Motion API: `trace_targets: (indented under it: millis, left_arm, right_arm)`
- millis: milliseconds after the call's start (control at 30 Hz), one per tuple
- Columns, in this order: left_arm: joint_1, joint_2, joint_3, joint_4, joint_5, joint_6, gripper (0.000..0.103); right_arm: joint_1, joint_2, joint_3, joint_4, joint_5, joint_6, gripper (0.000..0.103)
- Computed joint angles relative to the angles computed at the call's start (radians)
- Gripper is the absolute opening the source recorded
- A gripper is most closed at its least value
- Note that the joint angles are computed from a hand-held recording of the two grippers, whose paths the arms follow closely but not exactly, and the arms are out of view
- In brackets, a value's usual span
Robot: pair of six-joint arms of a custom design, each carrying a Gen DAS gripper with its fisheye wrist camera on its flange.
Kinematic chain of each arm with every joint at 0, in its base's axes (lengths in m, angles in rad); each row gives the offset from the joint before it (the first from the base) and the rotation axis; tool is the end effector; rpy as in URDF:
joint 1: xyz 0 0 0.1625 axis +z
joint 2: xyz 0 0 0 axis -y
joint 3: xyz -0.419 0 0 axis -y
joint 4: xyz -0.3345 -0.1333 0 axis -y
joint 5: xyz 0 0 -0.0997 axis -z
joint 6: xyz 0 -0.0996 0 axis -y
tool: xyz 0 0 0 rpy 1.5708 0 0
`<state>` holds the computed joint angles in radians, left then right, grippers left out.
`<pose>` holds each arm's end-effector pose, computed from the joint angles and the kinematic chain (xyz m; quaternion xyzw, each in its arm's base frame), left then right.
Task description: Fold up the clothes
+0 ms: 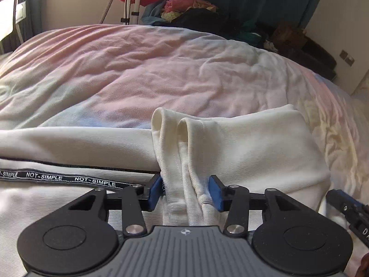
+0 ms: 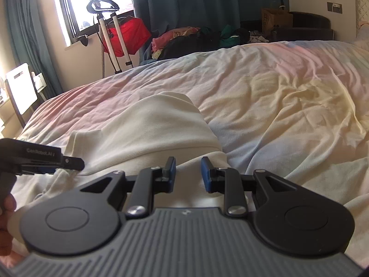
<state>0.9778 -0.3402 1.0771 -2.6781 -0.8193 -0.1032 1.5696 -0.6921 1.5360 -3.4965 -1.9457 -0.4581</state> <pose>-0.2589 -0.7444 0.0458 0.1561 0.9034 -0.2841 0.2806 0.0960 -0.6737 0.2244 0.0973 -0.8421 0.4562 0.2707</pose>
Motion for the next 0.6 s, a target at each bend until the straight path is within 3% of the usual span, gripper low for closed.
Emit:
trace_targets:
  millis: [33,100,300,467,600]
  left_arm:
    - [-0.007,0.001,0.013,-0.033,0.026,0.029,0.027]
    - [-0.012,-0.021,0.047,-0.066,0.021,0.010,0.022]
    - [-0.048,-0.155,0.284,-0.309,-0.015,-0.011,0.020]
    - [-0.028,-0.179,0.301,-0.306,0.003,-0.081,0.020]
    - [0.023,-0.154,0.267,-0.259,-0.032,-0.133,0.022]
  right_arm:
    - [-0.003,-0.001,-0.001,-0.003,0.010,0.001,0.028]
    - [-0.009,-0.009,0.004,-0.015,0.038,0.003,0.028]
    - [-0.007,-0.030,0.025,-0.042,0.089,-0.042,0.028]
    - [0.003,-0.023,0.026,-0.019,0.089,-0.090,0.028]
    - [0.003,-0.007,0.020,-0.006,0.066,-0.114,0.028]
